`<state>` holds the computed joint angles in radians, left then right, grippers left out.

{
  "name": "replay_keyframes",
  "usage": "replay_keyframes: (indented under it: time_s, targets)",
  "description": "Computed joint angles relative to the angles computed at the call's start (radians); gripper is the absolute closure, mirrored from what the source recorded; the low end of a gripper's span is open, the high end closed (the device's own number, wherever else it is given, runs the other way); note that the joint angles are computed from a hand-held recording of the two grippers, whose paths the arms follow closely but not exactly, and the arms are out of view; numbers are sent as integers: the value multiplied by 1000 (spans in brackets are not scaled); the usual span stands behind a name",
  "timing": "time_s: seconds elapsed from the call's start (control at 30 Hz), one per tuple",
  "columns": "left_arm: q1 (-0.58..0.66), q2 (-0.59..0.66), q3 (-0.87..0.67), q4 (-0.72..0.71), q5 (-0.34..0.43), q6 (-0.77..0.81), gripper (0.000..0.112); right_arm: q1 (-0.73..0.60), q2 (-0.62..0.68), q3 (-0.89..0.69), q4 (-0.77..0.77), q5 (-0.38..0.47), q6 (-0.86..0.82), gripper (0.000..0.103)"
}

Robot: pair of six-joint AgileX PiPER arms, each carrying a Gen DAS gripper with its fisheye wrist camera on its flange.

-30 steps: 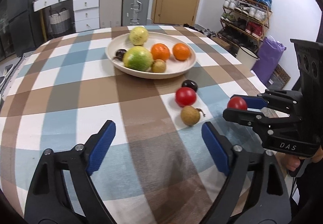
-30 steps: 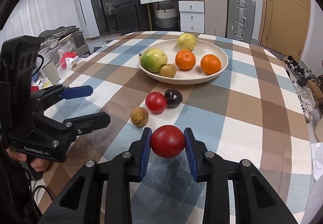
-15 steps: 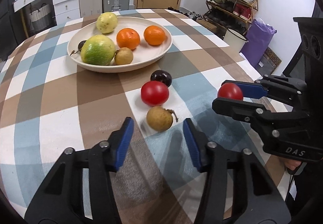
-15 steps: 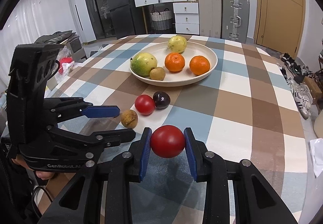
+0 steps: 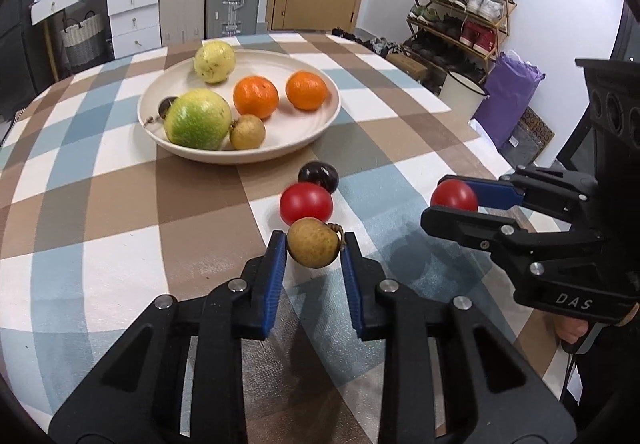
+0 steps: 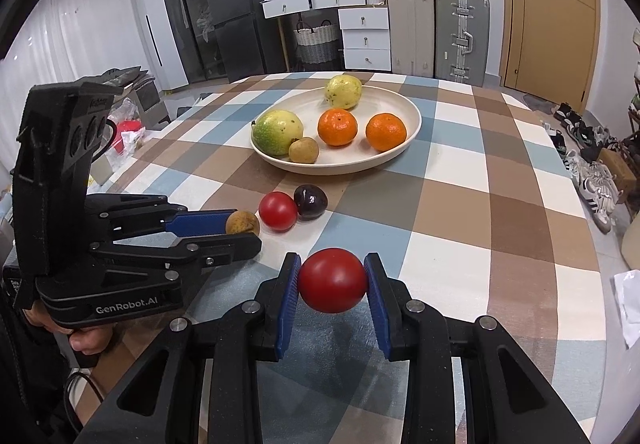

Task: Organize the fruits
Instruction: 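Grasp the small brown round fruit with the left tool while the right tool holds the tomato, then carry the brown fruit and red tomato over the white plate with both tools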

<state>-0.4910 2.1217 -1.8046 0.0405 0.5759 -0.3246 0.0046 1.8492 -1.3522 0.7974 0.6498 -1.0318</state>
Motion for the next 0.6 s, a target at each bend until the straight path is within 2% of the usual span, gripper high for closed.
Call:
replay_keyframes:
  time_s: [0.23,0.6]
  targets:
    - [13,-79,75,49,-67,-41,88,-9,-2,-26,30,16,-13,70]
    - [59,-124,54,129,-69,-91,88,-11,38,-169,42,67,39,70]
